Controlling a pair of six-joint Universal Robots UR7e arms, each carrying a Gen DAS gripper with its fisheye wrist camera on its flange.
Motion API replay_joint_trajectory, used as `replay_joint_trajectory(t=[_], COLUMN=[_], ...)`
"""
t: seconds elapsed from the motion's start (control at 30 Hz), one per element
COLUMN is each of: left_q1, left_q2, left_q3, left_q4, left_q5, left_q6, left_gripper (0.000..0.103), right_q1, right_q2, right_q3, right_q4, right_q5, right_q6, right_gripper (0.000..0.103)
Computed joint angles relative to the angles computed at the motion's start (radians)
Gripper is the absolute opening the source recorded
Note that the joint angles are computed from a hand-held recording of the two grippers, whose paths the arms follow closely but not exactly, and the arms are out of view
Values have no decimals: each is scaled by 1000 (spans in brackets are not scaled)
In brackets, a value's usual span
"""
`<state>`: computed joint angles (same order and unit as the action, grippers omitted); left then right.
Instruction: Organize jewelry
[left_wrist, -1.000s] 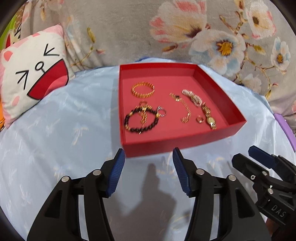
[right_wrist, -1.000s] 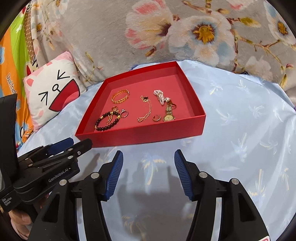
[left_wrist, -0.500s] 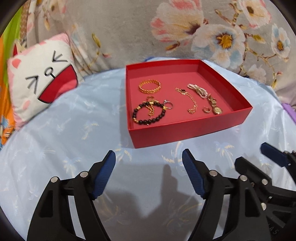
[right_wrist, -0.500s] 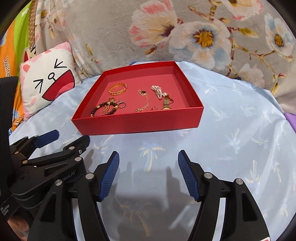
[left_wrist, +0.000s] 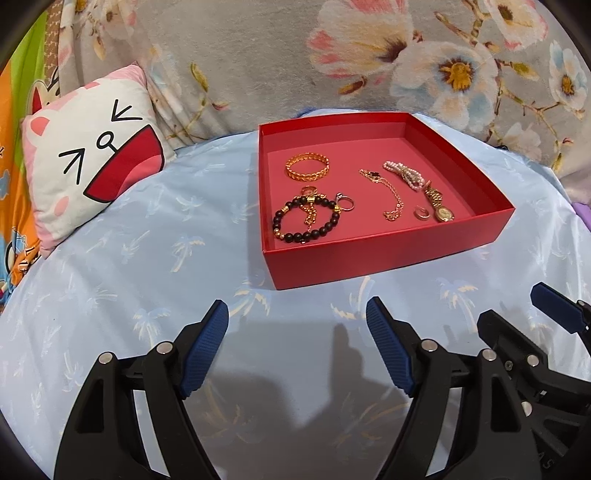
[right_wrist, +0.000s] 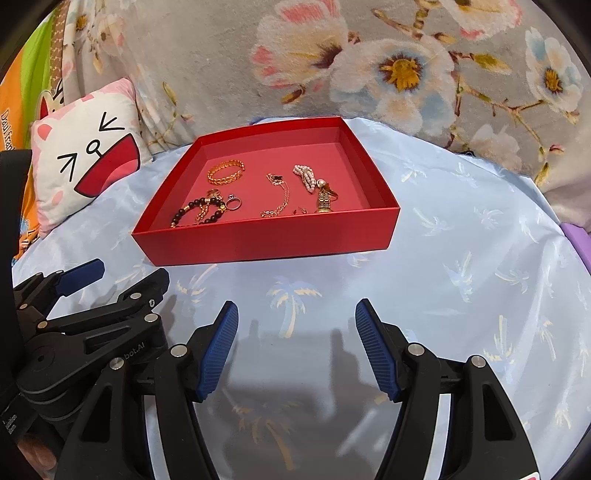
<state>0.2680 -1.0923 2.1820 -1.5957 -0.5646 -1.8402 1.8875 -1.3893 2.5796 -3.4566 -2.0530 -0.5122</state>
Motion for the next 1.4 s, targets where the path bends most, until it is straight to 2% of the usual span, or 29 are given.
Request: replay_joint_trajectory(t=[0.1, 0.33, 1.4], left_q1=[-3, -2, 8], left_q2=[10, 21, 34], left_q3=[-16, -33, -48], left_q4=[52, 102, 128], left_q5=[-5, -8, -24], left_q6=[-40, -73, -78], left_gripper=[79, 80, 81], right_q1=[2, 0, 8], right_q2=[4, 9, 31], right_q3=[-1, -1, -16], right_q4=[-5, -9, 7], right_q5=[-6, -9, -54], right_q6=[0, 3, 30], right_gripper=[65, 67, 68])
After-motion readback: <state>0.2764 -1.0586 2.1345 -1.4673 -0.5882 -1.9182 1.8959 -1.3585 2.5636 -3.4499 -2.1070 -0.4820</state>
